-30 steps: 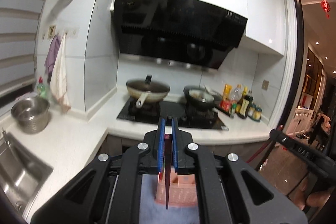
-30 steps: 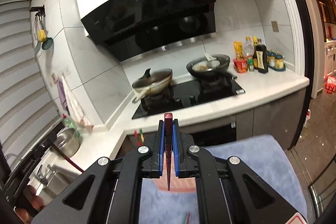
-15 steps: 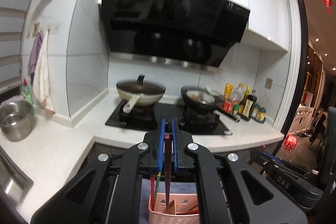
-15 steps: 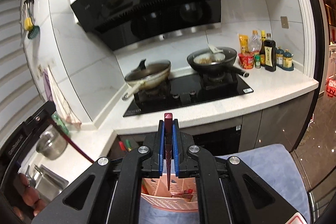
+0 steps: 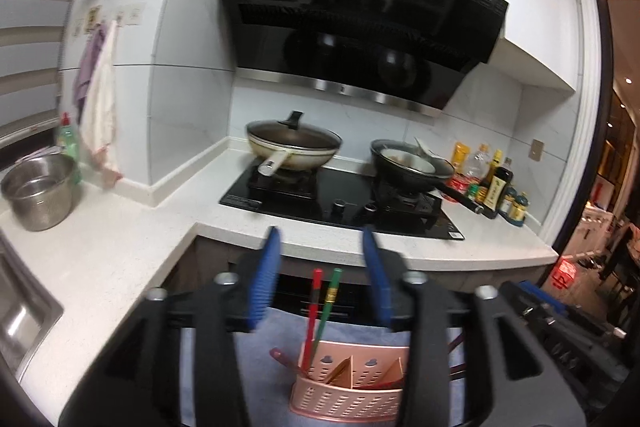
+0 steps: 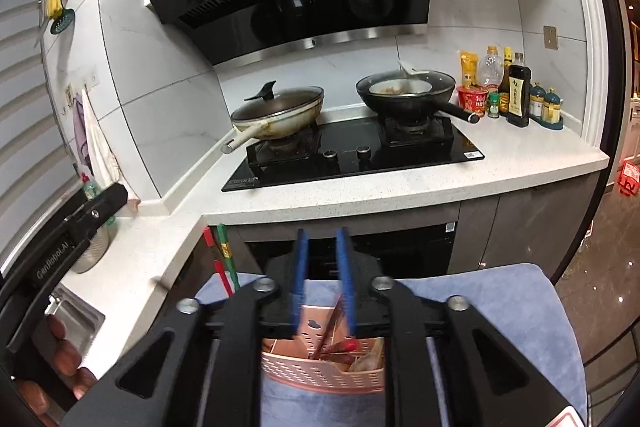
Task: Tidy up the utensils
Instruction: 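Open both tools to drop the chopsticks into the basket, then grasp the last red chopstick with the right tool while the left tool grasps the green chopstick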
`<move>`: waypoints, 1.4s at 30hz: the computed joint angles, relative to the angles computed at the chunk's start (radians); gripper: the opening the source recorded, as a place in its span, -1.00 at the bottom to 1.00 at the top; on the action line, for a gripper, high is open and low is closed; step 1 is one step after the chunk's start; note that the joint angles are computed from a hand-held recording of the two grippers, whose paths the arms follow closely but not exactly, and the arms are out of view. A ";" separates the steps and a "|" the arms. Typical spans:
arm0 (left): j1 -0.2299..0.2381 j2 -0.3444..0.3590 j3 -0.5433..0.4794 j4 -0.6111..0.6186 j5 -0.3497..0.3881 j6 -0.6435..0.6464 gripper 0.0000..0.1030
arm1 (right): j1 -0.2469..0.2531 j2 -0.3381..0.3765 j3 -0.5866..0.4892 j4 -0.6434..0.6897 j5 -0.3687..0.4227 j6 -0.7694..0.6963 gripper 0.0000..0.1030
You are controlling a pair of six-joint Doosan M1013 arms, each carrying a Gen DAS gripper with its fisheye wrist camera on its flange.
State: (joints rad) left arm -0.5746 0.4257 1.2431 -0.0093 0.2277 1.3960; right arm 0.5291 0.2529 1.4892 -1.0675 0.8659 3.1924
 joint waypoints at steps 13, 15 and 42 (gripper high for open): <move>-0.003 -0.179 0.224 0.111 0.072 -0.074 0.01 | 0.136 -0.082 0.071 -0.068 0.087 0.061 -0.19; -0.004 -0.205 0.266 0.122 0.089 -0.076 0.04 | 0.175 -0.084 0.085 -0.057 0.132 0.044 -0.19; -0.033 -0.335 0.633 0.312 0.225 -0.253 0.06 | 0.379 0.023 0.244 0.299 0.148 0.121 -0.19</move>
